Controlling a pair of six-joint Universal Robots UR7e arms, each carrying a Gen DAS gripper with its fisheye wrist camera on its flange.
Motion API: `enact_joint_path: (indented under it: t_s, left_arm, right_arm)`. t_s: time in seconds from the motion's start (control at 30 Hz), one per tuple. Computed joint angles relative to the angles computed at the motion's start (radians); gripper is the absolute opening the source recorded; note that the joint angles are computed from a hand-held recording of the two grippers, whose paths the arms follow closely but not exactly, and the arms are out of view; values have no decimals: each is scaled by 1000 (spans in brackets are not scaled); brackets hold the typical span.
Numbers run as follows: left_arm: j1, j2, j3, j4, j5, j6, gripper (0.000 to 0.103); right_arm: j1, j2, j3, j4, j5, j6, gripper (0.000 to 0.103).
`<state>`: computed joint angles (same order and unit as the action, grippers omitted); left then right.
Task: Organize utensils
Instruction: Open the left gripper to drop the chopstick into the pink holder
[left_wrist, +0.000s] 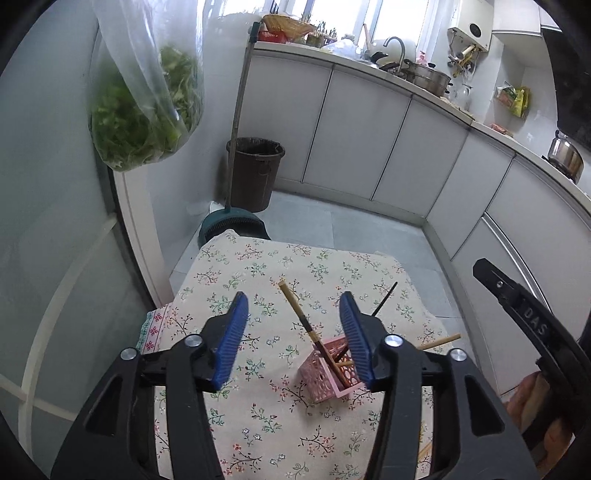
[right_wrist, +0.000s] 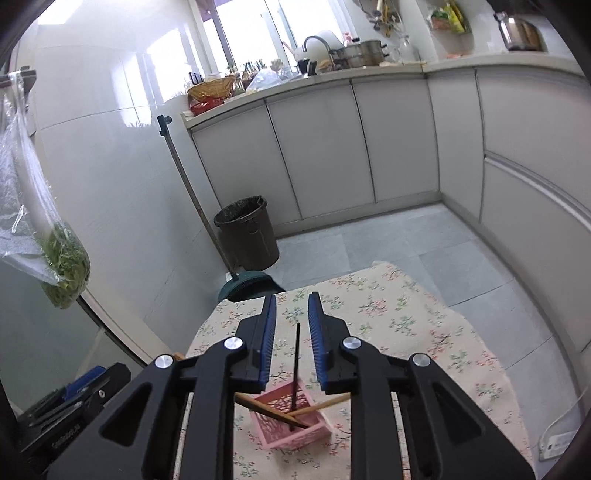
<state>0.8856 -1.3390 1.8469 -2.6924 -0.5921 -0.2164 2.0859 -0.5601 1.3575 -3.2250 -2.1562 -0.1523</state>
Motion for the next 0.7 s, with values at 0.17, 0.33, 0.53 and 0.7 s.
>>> enact_joint_path:
  t_s: [0.17,0.33,0.53,0.7]
  left_arm:
    - [-37,-7,27,-4,15,7,65]
    - [-65,-18,70,4,30,-5,78]
    - [-90,-18,105,58,29,-30,85]
    - [-111,-21,138,87,21,-39,88]
  right_arm:
    - [19,-53,91,-21,-38,-2,35]
    - [25,-100,195,-93,-94,-2,59]
    - [13,-156,315,-135,-168,49,74]
    - [-2,-200,394,-142,-195,86,81]
